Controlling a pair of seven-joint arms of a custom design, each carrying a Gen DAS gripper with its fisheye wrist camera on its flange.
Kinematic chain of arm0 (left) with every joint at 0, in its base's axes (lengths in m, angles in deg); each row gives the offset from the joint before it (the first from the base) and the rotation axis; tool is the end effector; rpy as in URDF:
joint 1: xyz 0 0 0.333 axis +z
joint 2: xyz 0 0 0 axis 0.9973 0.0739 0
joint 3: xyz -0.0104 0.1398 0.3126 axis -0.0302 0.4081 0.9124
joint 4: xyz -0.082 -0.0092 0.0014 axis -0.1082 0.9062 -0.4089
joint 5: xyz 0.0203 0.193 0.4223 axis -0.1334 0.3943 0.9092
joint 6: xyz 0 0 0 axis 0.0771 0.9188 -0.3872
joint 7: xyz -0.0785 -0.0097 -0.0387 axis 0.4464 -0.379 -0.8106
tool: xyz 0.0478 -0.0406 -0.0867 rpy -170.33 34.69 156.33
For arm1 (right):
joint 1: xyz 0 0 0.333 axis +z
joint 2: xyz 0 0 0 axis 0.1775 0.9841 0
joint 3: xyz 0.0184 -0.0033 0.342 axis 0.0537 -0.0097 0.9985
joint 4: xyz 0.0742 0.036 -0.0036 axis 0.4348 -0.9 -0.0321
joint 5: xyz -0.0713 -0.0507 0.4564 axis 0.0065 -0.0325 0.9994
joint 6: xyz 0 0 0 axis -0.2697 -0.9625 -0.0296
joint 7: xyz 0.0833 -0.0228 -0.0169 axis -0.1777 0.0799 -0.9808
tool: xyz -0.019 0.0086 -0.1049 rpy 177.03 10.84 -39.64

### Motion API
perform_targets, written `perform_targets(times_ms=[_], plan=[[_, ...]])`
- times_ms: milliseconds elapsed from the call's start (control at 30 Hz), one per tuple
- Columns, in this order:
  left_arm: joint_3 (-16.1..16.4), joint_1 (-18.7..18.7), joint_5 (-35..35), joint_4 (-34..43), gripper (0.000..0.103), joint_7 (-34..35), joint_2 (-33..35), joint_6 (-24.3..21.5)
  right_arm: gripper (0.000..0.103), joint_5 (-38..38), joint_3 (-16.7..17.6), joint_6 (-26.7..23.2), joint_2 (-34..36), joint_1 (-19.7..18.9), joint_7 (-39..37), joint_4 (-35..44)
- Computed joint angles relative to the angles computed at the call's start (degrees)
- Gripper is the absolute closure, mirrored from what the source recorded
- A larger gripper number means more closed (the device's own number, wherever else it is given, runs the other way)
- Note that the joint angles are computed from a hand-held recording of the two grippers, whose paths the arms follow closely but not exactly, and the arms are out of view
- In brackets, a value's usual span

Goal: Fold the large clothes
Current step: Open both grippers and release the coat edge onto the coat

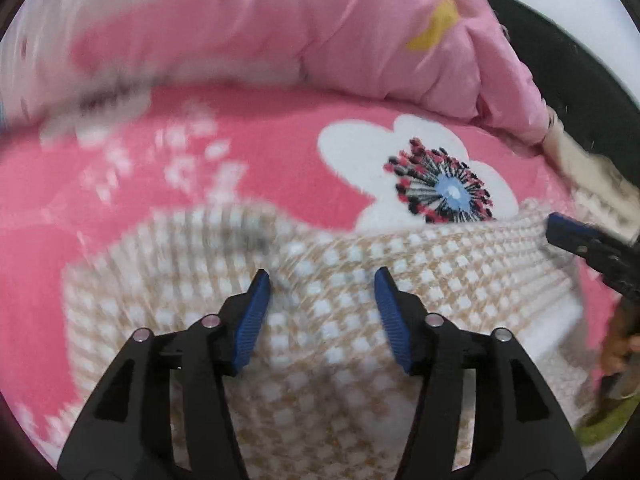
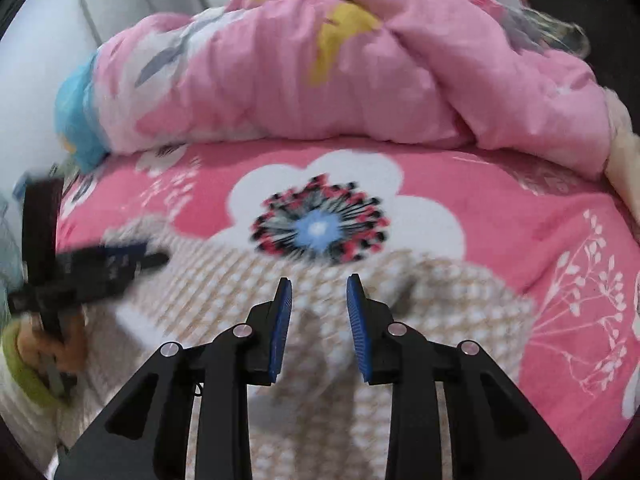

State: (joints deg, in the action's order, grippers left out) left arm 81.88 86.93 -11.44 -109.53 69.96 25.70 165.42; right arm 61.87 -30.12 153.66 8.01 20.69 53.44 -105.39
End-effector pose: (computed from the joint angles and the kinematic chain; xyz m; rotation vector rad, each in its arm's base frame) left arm 0.6638 -0.0476 0.4881 -2.0772 1.9676 -0.8266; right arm 0.7010 0.1989 0.4977 -2.0327 1.5483 -0.1739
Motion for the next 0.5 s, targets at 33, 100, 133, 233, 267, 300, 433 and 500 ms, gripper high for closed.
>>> perform_targets(times_ms=[33,100,133,233,267,300,433,500], plan=[[0.06,0.26,-3.43,-0.28,0.049,1.92,-0.13,0.11,0.075,-1.59,-0.41,-1.76,1.56,0.20,1.23,1.09],[0.14,0.38,-4.45,-0.37,0.049,2.62,-0.27,-0.20,0.076,-1.59,-0.21,-2.50,2.49,-0.14,1.33,1.76],[0.11,0.28,-3.24,-0.31,0.050,1.75,-0.48,-0.28,0.076,-2.16,-0.25,-2.65,2.34,-0.09,1.83,2.04],[-0.04,-0.06,-0.15,-1.64,0.052,0.40,-2.59,2.43,0.075,-7.60,-1.16,0.39,-0.28,1.36,5.99,0.85],[0.02,-0.14,-0.52,-2.24,0.052,1.33,-3.35,3.43,0.074,-8.20,-0.91,2.39,-1.53,1.54,5.52,-0.02],[-0.03,-0.55,-2.74,-3.24,0.052,4.59,-4.77,5.41,0.074,-5.82,-0.09,2.85,-2.18,1.15,2.93,-0.14],[0.39,-2.43,-8.83,-4.13,0.052,14.68,-6.63,5.85,0.074,6.82,2.82,-1.91,-0.73,0.29,-11.33,3.05],[-0.26,-2.54,-4.78,-3.57,0.052,13.44,-5.66,2.16,0.073,5.82,2.73,-5.47,1.33,1.35,-12.64,4.65]])
